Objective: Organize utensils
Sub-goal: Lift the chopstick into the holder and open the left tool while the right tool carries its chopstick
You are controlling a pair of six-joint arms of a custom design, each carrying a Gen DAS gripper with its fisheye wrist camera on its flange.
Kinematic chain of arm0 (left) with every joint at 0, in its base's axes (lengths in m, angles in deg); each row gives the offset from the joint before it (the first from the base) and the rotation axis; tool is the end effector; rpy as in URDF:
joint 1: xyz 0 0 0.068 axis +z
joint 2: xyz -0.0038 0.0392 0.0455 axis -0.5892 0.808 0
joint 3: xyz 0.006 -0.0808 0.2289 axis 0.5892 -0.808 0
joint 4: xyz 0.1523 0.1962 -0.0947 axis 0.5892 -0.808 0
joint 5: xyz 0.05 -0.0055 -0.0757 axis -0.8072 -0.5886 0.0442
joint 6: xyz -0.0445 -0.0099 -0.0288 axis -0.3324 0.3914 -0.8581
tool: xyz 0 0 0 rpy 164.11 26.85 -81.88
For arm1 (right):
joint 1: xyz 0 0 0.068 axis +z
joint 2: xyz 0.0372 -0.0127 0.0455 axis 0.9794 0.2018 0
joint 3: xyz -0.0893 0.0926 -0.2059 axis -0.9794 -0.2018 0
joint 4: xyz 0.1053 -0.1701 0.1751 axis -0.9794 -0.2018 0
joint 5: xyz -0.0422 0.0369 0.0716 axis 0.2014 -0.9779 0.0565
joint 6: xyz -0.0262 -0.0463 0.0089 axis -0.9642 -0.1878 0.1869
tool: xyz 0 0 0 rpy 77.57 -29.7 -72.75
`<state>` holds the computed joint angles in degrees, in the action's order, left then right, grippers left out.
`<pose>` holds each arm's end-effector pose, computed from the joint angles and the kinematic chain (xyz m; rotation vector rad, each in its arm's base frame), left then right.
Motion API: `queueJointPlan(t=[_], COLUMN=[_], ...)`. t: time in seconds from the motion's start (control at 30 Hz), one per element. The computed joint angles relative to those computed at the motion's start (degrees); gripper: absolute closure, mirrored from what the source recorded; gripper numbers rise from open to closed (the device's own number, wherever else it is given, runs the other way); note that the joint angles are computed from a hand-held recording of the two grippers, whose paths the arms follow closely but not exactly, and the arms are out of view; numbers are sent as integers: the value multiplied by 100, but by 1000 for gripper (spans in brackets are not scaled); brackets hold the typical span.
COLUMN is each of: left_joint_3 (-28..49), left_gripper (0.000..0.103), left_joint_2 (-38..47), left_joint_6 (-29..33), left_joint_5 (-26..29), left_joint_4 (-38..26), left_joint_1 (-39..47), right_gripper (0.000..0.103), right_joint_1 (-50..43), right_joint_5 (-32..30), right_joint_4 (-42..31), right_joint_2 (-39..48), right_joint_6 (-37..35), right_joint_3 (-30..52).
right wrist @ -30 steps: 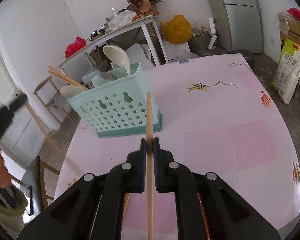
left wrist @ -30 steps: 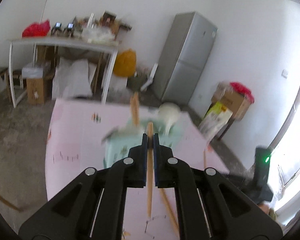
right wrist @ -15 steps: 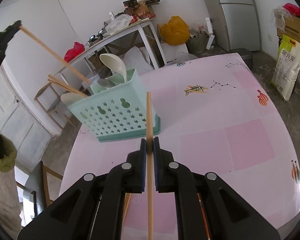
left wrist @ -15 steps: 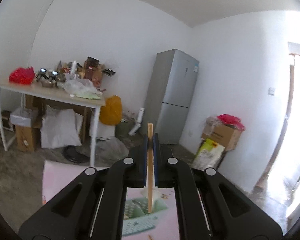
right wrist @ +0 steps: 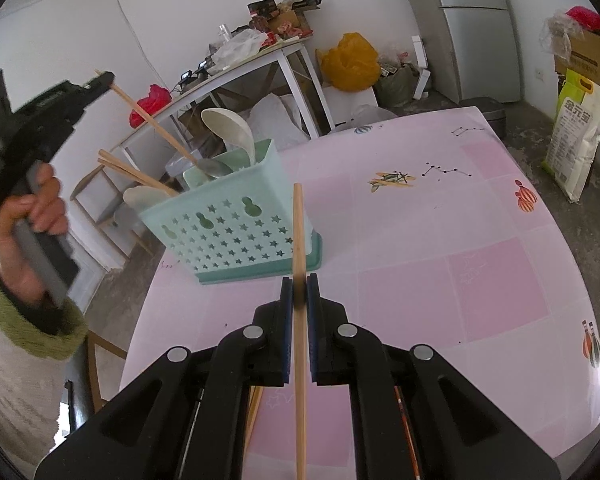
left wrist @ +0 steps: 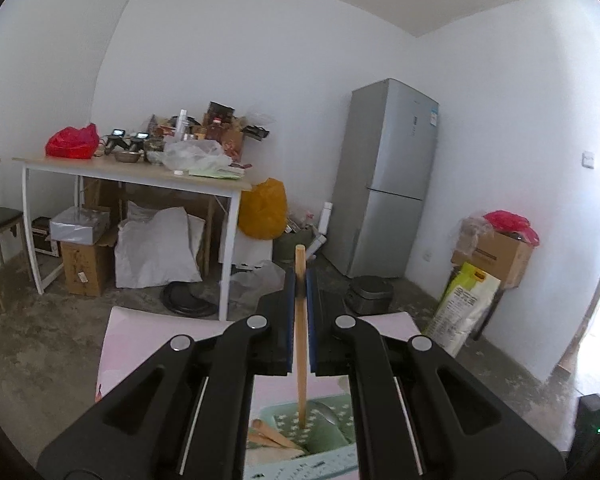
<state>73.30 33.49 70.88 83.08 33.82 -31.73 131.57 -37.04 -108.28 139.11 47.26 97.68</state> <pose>0.4461 0.0058 0.3770 0.6065 1.7308 -0.7528 0.1866 0.2095 0.2636 0.6620 2.1462 0.2221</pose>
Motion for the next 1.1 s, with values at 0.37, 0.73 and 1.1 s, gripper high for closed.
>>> queueJointPlan(t=[0.37,0.73,1.1], left_joint_3=[-56,-1024,-851], left_gripper=[82,51,50], left_joint_2=[190,-570,-235], left_joint_6=[-416,-5,2874], left_joint_5=[227,1629,1659], left_joint_4=[93,-51,-2663], left_joint_1=[321,1349,2197], right_gripper=[96,96,96], right_joint_1=[47,61,-476], right_joint_5=[89,730,804], right_joint_4=[-179,-602,195], right_joint_2=[62,143,816], right_joint_6=[-42,-1082,-3967], right_joint_3=[190,1347,3492])
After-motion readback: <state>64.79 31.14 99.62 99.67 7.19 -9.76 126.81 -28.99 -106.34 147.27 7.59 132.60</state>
